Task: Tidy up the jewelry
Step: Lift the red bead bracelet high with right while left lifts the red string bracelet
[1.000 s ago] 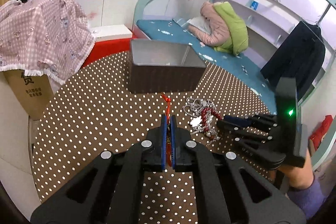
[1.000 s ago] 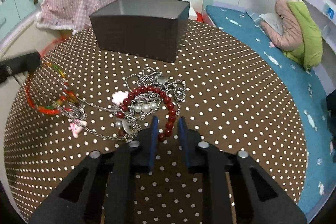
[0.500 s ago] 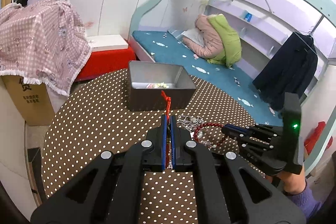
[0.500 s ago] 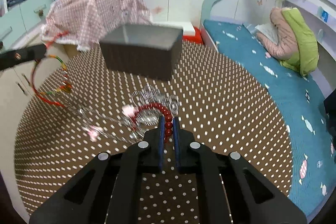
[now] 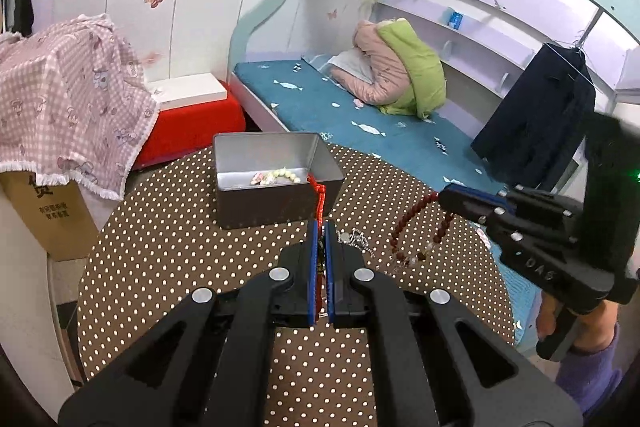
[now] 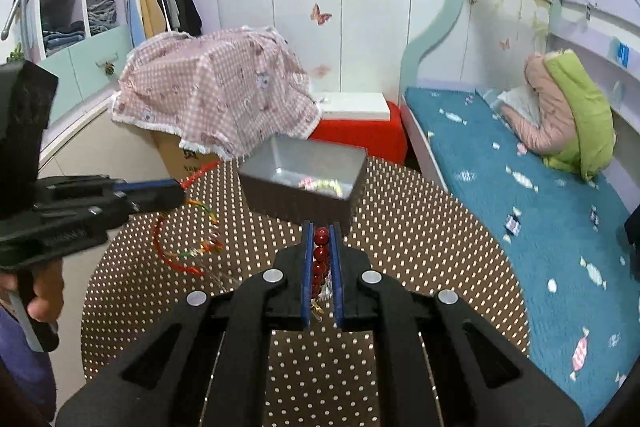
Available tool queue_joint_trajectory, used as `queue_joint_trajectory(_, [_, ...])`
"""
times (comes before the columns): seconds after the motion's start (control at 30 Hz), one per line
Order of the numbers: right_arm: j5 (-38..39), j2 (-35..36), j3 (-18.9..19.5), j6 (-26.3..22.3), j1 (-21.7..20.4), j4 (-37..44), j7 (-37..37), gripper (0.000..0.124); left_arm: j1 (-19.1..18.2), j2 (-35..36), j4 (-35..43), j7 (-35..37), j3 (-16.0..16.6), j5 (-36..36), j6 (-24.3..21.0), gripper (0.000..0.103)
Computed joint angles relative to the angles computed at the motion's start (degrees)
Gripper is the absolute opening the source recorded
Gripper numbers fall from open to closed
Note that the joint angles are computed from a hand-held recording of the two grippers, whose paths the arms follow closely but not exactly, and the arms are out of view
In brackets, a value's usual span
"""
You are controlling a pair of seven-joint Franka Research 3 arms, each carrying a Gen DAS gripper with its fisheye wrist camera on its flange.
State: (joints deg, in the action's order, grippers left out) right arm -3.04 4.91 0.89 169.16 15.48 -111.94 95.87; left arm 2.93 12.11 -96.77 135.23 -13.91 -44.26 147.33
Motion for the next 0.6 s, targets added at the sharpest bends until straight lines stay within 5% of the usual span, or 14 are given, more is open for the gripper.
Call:
queue_joint_trajectory(0.13, [4.18,-0.74,1.22,0.55,-0.32,1.03,-4.47,0.007,0.05,1.07,2.21,0.11,-0.39,-0.22,-1.50,0.004])
queue_joint_trajectory(0.6, [0.08,-0.60,0.22,-0.25,0.96,1.70,-1.02,0.007,0.88,2.78,4.06,0.76,-1.01,-2.53,-5.22,0.004])
